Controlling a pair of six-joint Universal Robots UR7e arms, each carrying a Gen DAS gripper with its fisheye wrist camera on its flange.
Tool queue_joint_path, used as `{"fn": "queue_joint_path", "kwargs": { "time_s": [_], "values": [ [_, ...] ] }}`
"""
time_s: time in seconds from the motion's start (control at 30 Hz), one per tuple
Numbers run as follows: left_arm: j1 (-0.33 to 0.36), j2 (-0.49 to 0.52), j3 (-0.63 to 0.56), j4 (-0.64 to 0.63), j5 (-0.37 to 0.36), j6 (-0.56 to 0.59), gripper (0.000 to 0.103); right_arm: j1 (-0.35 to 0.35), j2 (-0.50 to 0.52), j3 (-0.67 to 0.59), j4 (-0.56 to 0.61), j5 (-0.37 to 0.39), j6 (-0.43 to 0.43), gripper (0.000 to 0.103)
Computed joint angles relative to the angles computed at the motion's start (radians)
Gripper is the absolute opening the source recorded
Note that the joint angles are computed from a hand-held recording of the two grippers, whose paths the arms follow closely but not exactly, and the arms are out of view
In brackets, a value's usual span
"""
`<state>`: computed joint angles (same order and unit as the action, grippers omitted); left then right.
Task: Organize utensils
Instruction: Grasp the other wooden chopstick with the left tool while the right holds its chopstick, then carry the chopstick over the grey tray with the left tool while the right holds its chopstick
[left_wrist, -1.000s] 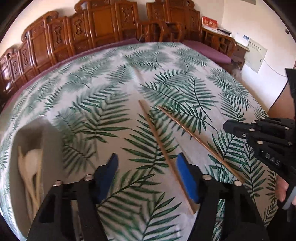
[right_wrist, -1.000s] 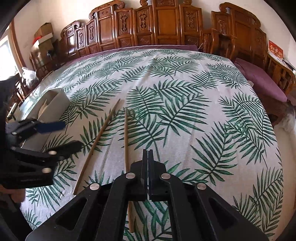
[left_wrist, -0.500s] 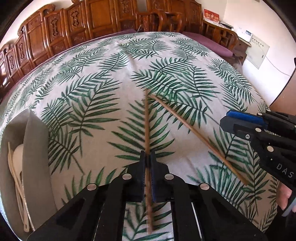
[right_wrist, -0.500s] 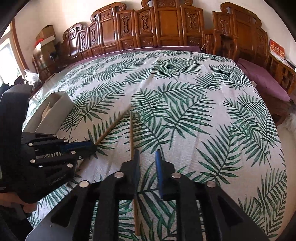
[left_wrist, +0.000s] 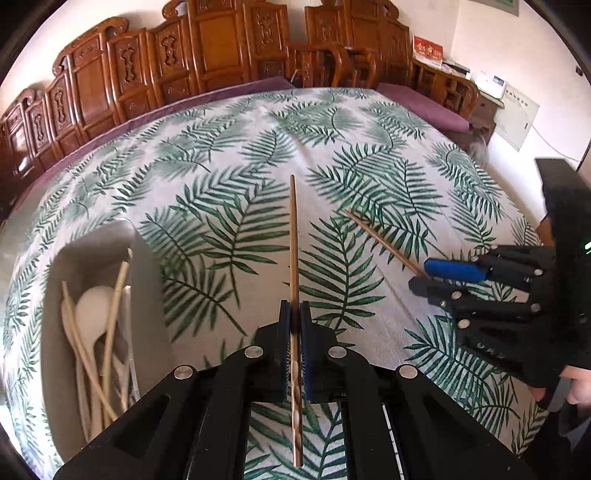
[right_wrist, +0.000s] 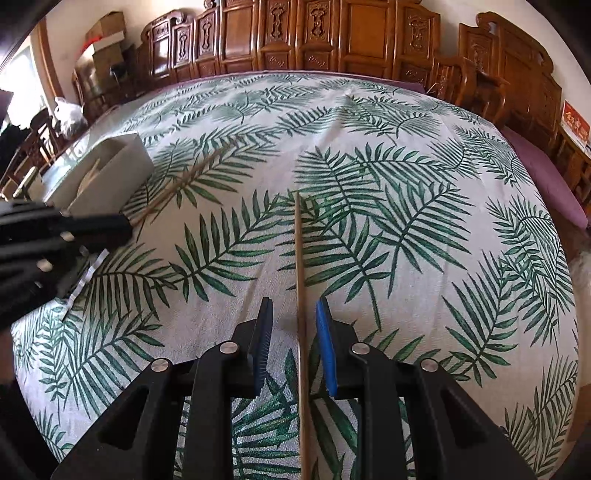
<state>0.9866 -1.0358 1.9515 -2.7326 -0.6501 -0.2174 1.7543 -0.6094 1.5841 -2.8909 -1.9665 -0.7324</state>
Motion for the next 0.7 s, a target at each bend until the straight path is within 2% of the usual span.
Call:
{"fn": "queue_joint_path", "kwargs": {
  "time_s": [0.1,0.2,0.3,0.47,0.7],
  "values": [
    [-0.009,-0.016,0.007,-0.006,0.004,0.005,0.004,0.004,0.003,-0.002,0.003,-0.018,0.001,0.026],
    [-0.019,-0.032,0.016,-0.009,0.012,0.008,0.004,0.009,0.008,-0.008,0.001,-0.042,0.004,0.020],
    [-0.031,-0.050,0.029,-0.011,0.022,0.008,0.004,0.007,0.007,-0.016,0.011,-0.049,0.025,0.007],
    [-0.043,-0.078,0.045,-0.004,0.043,0.004,0.004,0.004,0.000,-0.011,0.016,-0.039,0.030,0.006],
    [-0.049,-0.116,0.060,0.025,0.075,-0.021,0.004,0.014,-0.031,0.028,-0.030,0.018,0.027,0.006]
  ]
}}
